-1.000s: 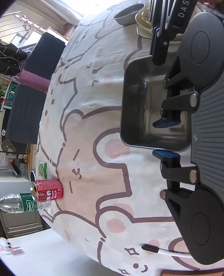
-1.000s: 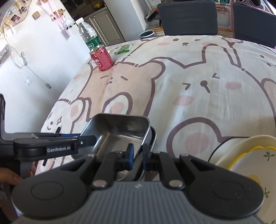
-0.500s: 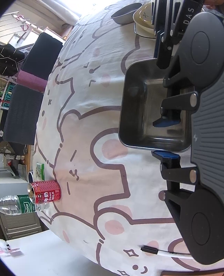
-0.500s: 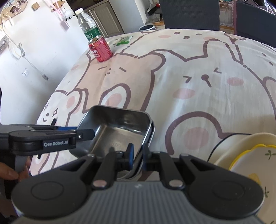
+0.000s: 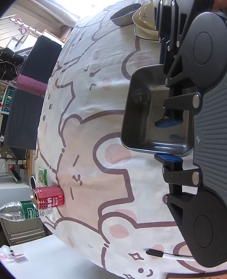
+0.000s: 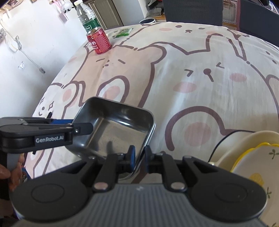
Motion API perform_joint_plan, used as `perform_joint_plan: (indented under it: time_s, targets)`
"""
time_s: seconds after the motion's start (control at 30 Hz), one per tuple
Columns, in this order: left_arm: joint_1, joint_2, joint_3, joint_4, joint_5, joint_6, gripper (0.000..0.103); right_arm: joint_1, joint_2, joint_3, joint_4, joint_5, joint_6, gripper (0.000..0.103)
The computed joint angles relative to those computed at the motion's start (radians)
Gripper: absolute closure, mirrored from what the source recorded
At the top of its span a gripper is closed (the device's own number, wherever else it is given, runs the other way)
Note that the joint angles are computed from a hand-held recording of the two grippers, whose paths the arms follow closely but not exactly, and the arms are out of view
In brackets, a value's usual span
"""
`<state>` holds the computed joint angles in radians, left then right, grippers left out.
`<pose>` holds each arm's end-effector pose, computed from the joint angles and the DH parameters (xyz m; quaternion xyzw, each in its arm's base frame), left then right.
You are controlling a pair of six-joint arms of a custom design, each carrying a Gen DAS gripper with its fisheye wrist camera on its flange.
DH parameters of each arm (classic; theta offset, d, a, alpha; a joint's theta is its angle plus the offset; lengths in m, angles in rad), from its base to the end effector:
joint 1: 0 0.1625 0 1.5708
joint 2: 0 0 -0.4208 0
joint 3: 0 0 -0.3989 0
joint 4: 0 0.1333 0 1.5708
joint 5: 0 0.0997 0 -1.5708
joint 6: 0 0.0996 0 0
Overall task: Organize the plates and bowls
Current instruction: 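Lift the second steel tray with both grippers and carry it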
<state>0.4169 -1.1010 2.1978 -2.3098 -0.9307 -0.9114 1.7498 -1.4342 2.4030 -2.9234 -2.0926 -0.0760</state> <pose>-0.3224 -0.3536 0.0730 0.1686 0.9204 -0.1793 0.3037 0.1550 -0.3866 0.2079 0.0718 -0.9470 0.1971 0.2434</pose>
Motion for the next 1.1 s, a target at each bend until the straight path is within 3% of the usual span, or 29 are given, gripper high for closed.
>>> perform_joint_plan:
  time_s: [0.3, 0.43, 1.1]
  targets:
    - [-0.008, -0.002, 0.009, -0.025, 0.009, 0.018, 0.071, -0.007, 0.0, -0.004, 0.014, -0.002, 0.013, 0.088]
    - [-0.01, 0.0, 0.001, 0.022, 0.027, 0.004, 0.092, -0.007, 0.01, -0.01, 0.019, -0.027, 0.026, 0.088]
    - [0.014, -0.009, -0.005, 0.062, 0.004, -0.015, 0.091, -0.014, -0.004, -0.002, 0.017, -0.012, 0.024, 0.087]
